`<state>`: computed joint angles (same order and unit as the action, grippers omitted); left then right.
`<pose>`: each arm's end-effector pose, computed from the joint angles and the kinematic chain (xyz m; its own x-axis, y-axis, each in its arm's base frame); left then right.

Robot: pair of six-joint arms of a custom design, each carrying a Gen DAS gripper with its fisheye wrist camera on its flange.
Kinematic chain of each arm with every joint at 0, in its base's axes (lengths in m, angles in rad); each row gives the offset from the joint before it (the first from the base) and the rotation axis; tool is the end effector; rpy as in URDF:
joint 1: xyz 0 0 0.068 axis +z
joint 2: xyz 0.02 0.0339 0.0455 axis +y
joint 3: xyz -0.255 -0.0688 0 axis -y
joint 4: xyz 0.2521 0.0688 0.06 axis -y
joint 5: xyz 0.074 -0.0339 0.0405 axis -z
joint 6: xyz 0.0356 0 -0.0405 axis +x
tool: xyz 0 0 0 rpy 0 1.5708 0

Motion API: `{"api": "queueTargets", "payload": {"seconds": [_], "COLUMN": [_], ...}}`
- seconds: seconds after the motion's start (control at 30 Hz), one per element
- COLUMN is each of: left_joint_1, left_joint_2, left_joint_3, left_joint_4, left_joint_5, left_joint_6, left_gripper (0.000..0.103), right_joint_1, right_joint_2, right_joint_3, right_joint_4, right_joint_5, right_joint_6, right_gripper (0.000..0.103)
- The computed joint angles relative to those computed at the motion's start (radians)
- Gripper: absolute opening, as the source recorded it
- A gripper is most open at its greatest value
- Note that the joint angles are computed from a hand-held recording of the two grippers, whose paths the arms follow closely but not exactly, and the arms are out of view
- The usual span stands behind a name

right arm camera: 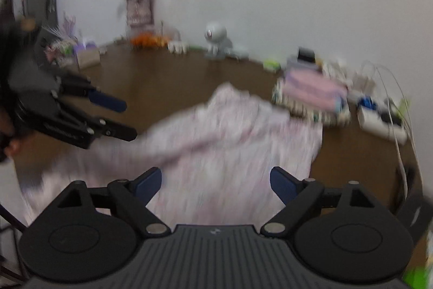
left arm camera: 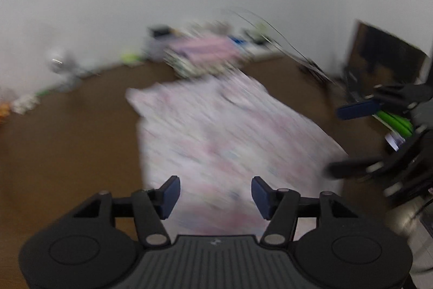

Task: Fold clothes

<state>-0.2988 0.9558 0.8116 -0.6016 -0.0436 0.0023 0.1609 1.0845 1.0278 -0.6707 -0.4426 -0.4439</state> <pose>0.2026 -0.0608 0.2706 -0.6479 0.2020 -0.7345 0.2650 0.9637 0.0313 0.2297 0.0527 0.3140 -0.3950 -0.4573 -0.7968 -0.6978 0.7135 -0.0636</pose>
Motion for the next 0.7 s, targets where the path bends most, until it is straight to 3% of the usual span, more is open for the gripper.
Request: {"api": "queueTargets", "payload": {"seconds": [0.1,0.17,0.2,0.27,0.37,0.47,0.57,0.63,0.67,0.7], "left_joint_1": [-0.014,0.001,0.011,0.071,0.141,0.207,0.33,0.434,0.455,0.425], "left_joint_2": [0.174,0.309,0.342,0.364,0.327,0.245,0.14,0.146,0.163,0.149], "left_joint_3": [0.017,0.053,0.08,0.12,0.104,0.029,-0.038,-0.016,0.005,0.01], "left_joint_4": [0.125,0.21,0.193,0.136,0.092,0.103,0.156,0.141,0.128,0.142], "left_joint_5": [-0.07,-0.137,-0.151,-0.113,-0.083,-0.116,-0.199,-0.193,-0.236,-0.242], "left_joint_6": [0.06,0.061,0.053,0.042,0.036,0.004,-0.191,-0.313,-0.395,-0.315], "left_gripper": [0.059,0.054,0.05,0.021,0.012,0.012,0.012,0.018,0.014,0.014], "right_joint_1": [-0.007,-0.003,-0.02,-0.055,-0.086,-0.11,-0.116,-0.113,-0.111,-0.106], "right_joint_2": [-0.041,-0.018,0.007,0.077,0.132,0.155,0.166,0.169,0.171,0.172], "right_joint_3": [-0.117,-0.116,-0.109,-0.069,-0.046,-0.041,-0.047,-0.058,-0.063,-0.07], "right_joint_4": [0.12,0.153,0.141,0.089,0.069,0.07,0.089,0.114,0.128,0.141], "right_joint_5": [0.048,0.11,0.09,0.034,-0.024,-0.063,-0.074,-0.074,-0.074,-0.068], "right_joint_6": [0.104,0.182,0.192,0.186,0.161,0.138,0.106,0.1,0.097,0.089], "right_gripper": [0.084,0.071,0.068,0.058,0.054,0.053,0.054,0.055,0.057,0.058]}}
